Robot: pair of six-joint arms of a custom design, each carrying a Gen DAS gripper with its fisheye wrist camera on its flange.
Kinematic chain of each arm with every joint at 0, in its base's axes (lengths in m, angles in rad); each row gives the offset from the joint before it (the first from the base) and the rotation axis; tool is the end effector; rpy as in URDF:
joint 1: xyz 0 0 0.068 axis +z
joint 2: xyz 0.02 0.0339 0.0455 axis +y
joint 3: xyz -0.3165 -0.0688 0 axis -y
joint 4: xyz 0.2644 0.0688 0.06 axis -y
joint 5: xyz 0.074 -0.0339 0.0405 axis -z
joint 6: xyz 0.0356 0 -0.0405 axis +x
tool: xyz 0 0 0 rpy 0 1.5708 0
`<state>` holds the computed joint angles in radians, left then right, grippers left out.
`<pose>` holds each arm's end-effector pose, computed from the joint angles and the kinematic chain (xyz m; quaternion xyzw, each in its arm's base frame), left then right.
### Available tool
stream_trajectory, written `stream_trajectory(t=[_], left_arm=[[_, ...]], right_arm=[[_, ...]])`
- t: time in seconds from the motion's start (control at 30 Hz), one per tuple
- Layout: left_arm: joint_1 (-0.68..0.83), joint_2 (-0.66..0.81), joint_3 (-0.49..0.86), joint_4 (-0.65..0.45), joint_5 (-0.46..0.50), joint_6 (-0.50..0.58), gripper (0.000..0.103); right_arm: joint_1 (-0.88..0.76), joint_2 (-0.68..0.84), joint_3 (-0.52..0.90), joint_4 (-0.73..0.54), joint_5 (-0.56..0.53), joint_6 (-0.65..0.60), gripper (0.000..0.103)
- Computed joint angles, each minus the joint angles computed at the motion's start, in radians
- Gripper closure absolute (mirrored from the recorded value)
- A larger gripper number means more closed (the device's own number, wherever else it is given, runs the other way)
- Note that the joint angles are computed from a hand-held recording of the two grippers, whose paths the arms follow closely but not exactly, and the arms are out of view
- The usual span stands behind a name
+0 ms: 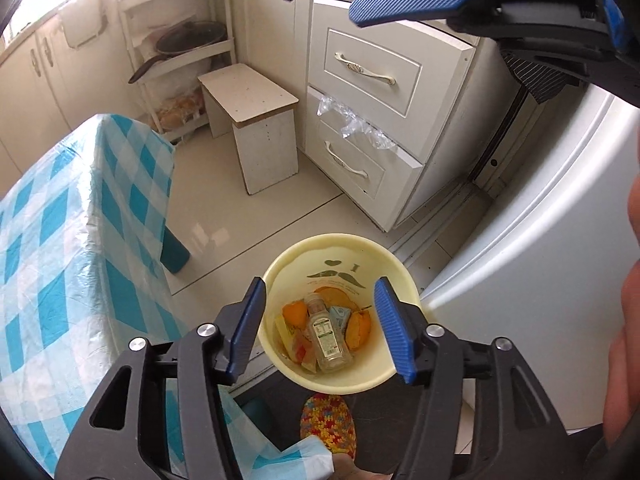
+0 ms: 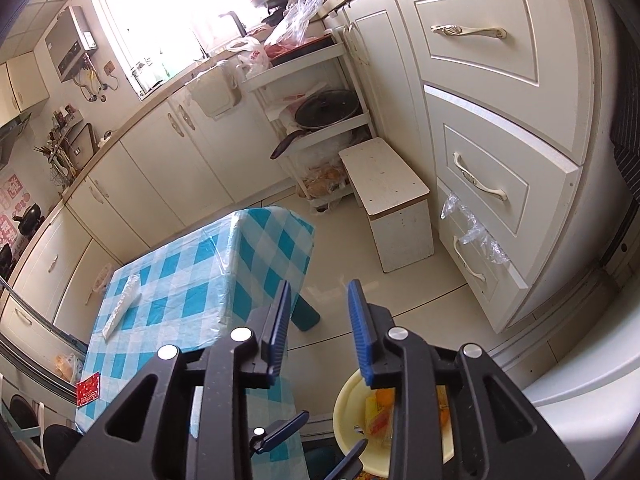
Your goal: Collect trash
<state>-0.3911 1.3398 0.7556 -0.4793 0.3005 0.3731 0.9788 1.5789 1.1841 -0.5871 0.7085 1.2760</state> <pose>0.2305 -0.1064 0.2314 0.3917 0.8741 -0.1471 0.2468 0.2122 0.2740 0.2997 0.2324 0.8727 0.1035 0.4166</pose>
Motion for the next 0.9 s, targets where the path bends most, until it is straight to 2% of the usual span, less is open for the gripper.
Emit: stream_trajectory(t=[0.23, 0.57, 0.7, 0.9], left_arm=[[0.035, -0.041, -0.004, -0.011, -0.014, 0.032, 0.04], [0.16, -0.075, 0.011, -0.059, 0.016, 0.131, 0.038], [0.29, -0.101, 0.043, -0.124, 0.068, 0.255, 0.036], [0.707, -0.022, 0.188, -0.267, 0.203, 0.614, 0.031]], right_arm=[[-0.002, 0.014, 0.017, -0.008, -0.001, 0.002, 0.064], [-0.014, 0.063, 0.075, -0.006, -0.021, -0.026, 0.056], [-0.025, 0.109, 0.128, -0.007, -0.041, -0.048, 0.054], [-0.042, 0.229, 0.284, -0.011, -0.103, -0.127, 0.046]])
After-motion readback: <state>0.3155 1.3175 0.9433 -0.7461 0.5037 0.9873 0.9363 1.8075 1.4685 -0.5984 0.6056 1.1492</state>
